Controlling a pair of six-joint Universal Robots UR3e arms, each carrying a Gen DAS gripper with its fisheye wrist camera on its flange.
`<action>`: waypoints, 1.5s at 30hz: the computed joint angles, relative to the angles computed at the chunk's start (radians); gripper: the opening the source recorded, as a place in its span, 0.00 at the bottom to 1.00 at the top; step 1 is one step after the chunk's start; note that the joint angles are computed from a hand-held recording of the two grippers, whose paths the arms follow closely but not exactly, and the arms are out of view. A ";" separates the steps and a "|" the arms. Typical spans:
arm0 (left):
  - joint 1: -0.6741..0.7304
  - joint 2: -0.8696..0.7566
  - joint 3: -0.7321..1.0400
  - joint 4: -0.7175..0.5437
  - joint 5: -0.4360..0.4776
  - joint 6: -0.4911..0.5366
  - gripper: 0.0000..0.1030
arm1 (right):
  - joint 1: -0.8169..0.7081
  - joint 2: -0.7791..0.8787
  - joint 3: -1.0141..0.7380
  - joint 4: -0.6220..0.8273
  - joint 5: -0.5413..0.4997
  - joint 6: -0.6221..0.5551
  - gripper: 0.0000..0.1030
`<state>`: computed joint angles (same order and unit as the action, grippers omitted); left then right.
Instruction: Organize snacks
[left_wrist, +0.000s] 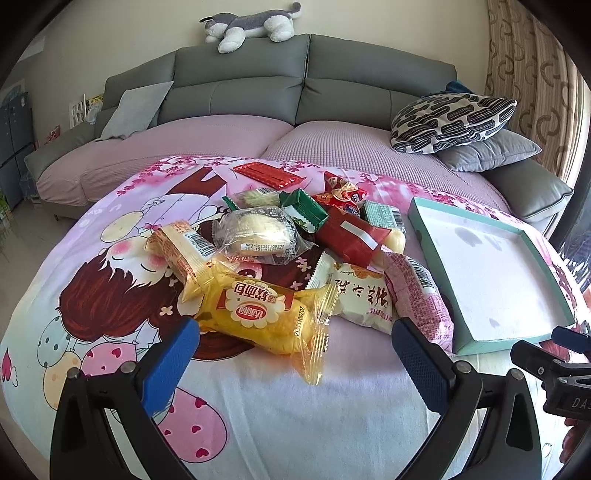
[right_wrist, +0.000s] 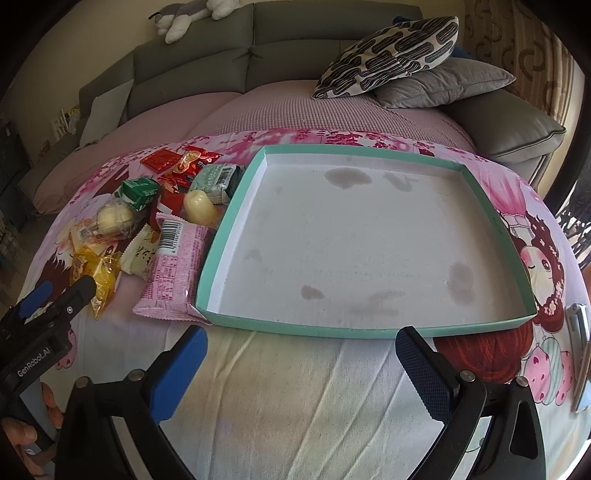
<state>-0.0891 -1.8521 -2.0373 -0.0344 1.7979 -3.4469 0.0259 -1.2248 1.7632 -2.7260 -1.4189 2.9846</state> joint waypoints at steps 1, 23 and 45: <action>-0.001 0.001 0.001 0.002 0.006 0.001 1.00 | 0.001 -0.001 0.000 -0.002 0.006 -0.001 1.00; 0.190 0.035 0.094 -0.227 -0.208 -0.133 1.00 | 0.124 0.189 -0.268 -0.038 0.086 0.000 0.84; 0.248 -0.019 0.109 -0.287 -0.281 -0.156 0.90 | 0.210 0.322 -0.442 0.132 0.051 -0.036 0.45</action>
